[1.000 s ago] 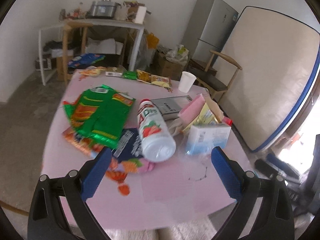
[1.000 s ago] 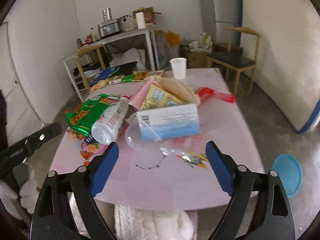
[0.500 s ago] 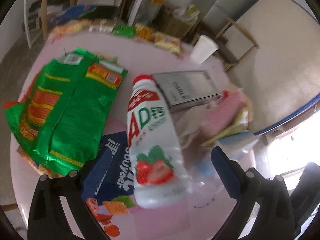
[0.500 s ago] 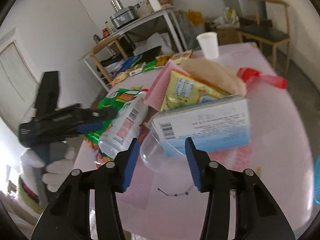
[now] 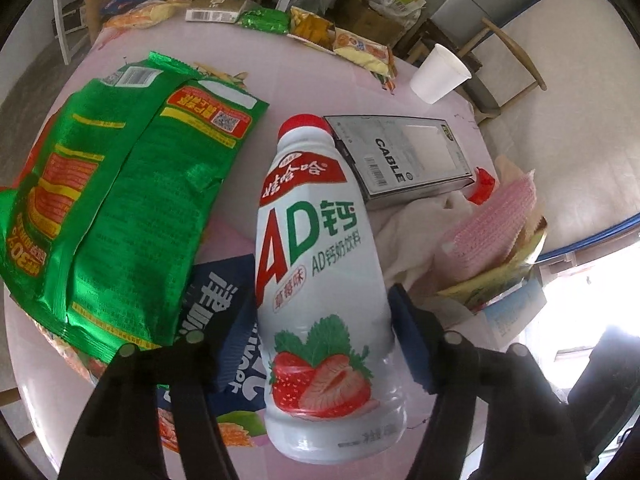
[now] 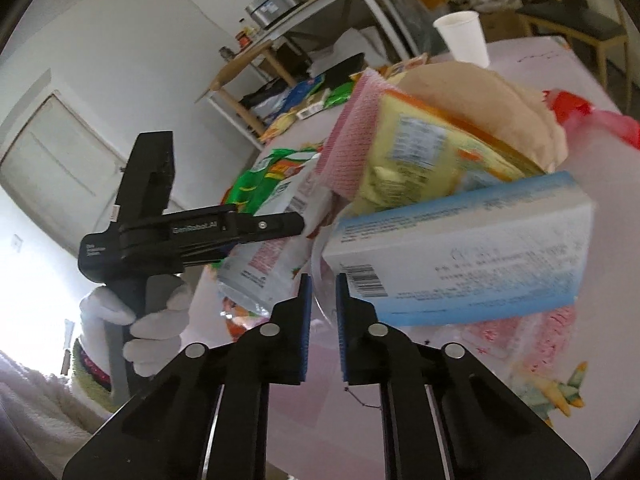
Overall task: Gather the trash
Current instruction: 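Move the left tool toward the clear plastic cup while the right tool approaches the white-and-blue box, then close the left tool on the clear cup rim while the right tool grips the white-and-blue box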
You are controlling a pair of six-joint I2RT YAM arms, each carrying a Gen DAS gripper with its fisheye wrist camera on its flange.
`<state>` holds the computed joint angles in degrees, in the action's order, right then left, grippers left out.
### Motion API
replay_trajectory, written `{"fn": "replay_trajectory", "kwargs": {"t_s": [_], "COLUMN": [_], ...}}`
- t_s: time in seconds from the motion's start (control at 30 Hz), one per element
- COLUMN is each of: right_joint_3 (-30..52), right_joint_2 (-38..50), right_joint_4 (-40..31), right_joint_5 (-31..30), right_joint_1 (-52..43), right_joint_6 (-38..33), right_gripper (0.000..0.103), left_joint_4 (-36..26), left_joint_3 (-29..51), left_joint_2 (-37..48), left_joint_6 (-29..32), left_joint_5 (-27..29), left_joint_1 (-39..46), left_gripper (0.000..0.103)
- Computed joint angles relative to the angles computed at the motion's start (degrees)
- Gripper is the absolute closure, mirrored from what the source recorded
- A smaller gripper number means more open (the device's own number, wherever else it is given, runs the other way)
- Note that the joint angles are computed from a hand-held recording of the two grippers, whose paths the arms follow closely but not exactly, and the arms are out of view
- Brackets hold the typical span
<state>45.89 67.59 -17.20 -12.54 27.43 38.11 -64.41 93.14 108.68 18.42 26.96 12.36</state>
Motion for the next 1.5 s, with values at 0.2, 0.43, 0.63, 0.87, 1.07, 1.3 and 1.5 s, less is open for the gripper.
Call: {"fn": "replay_trajectory", "kwargs": {"t_s": [0.2,0.43,0.63,0.87,1.07,1.3,1.5], "right_joint_3": [-0.5,-3.6,-5.7,-5.5,-5.8,-7.5,-7.9], "right_joint_2": [0.0,-2.0,-2.6,-10.3,-20.1,-28.3,-27.3], "right_joint_4": [1.1,4.6,6.7,1.1,-7.4,-14.5,-14.7], "right_joint_5": [-1.5,-5.3,-8.8,-4.6,-1.0,-1.8,-2.1], "right_joint_1": [-0.3,-1.1,-1.8,0.7,-1.7,-12.7,-17.7], "right_joint_6": [0.9,3.1,5.1,3.8,3.5,5.8,9.1], "right_gripper": [0.099,0.099,0.091,0.048,0.048,0.048,0.048], "left_joint_4": [7.4,14.2,9.8,4.2,-0.7,-3.0,3.1], "left_joint_3": [-5.8,-9.9,-10.7,-13.7,-17.9,-25.3,-32.3], "left_joint_2": [-5.7,-13.5,-15.4,-19.4,-23.4,-28.5,-34.2], "left_joint_6": [-1.3,0.0,3.5,10.4,18.7,23.1,19.6], "left_joint_5": [-4.0,3.2,10.4,17.6,19.7,18.5,13.4], "left_joint_1": [-0.1,2.9,4.4,7.4,9.0,6.6,1.8], "left_gripper": [0.03,0.028,0.028,0.028,0.028,0.028,0.028]}}
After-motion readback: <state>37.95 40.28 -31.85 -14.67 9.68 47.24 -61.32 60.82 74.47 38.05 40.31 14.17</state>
